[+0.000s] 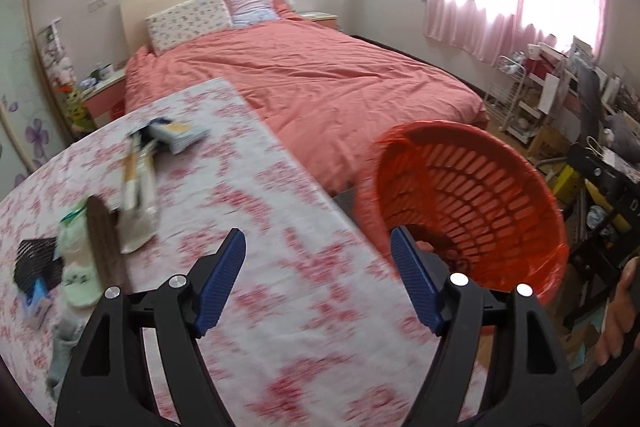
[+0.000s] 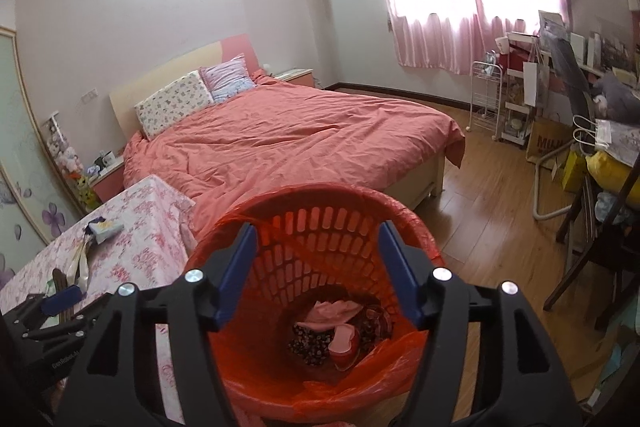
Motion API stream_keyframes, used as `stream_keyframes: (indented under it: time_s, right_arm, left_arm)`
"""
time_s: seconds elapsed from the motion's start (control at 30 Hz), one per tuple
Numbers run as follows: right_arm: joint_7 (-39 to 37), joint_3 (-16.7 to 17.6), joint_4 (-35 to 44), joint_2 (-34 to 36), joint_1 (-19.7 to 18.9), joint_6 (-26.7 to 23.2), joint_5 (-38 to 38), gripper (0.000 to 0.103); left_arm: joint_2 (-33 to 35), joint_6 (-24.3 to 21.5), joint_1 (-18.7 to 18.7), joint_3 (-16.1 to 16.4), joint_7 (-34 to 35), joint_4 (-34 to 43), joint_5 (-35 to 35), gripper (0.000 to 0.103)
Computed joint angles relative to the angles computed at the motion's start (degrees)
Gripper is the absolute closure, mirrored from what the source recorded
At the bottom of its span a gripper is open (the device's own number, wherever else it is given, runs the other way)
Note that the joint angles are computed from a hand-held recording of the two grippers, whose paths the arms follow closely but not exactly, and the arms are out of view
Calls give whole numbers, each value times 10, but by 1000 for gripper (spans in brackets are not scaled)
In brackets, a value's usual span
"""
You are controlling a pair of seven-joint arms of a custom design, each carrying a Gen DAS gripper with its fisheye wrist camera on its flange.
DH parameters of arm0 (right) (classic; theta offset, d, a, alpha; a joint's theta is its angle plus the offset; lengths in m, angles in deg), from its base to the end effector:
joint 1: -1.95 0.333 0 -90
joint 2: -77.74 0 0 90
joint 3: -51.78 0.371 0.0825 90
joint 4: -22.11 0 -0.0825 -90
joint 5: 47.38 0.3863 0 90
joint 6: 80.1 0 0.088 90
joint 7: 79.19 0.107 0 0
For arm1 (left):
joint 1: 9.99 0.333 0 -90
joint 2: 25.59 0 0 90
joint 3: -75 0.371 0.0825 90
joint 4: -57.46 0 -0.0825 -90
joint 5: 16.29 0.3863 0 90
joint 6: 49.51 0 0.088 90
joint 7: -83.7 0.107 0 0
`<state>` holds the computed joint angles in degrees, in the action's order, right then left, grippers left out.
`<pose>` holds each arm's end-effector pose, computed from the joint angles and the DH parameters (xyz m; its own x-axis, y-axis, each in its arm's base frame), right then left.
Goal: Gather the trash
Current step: 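Grasp the green towel with the left tool while the right tool grasps the brown comb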
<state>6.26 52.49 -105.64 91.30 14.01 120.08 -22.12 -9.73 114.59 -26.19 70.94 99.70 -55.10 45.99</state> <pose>0.5977 0.0827 0.4371 -0.0834 -0.9752 -0.2052 -0.5331 0.2176 -0.8176 0.5943 -0.2676 0.4345 -0.0231 -0.9997 0.0006 -0.7014 0.0158 -0.7126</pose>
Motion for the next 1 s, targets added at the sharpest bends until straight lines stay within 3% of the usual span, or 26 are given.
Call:
stream_keyframes:
  time_s: [0.27,0.67,0.87,1.0]
  right_arm:
    - [-31,-3,1,-8,35,-15,7,38]
    - [-56,21,12,-5,75,-48,-11,37]
    - [-70,10,32,10,124,-79,-15,36]
    - [-75,-30,49,23,185,-100,-13,36]
  left_arm:
    - [-58,-11,29,7,-78,-74,45,28]
    - [-161,-28,125,-11,-184,-207,106,28]
    - [-169,8,163,-13,-185,-243,107,29]
    - [-161,36,177,-10,-173,-252,107,32]
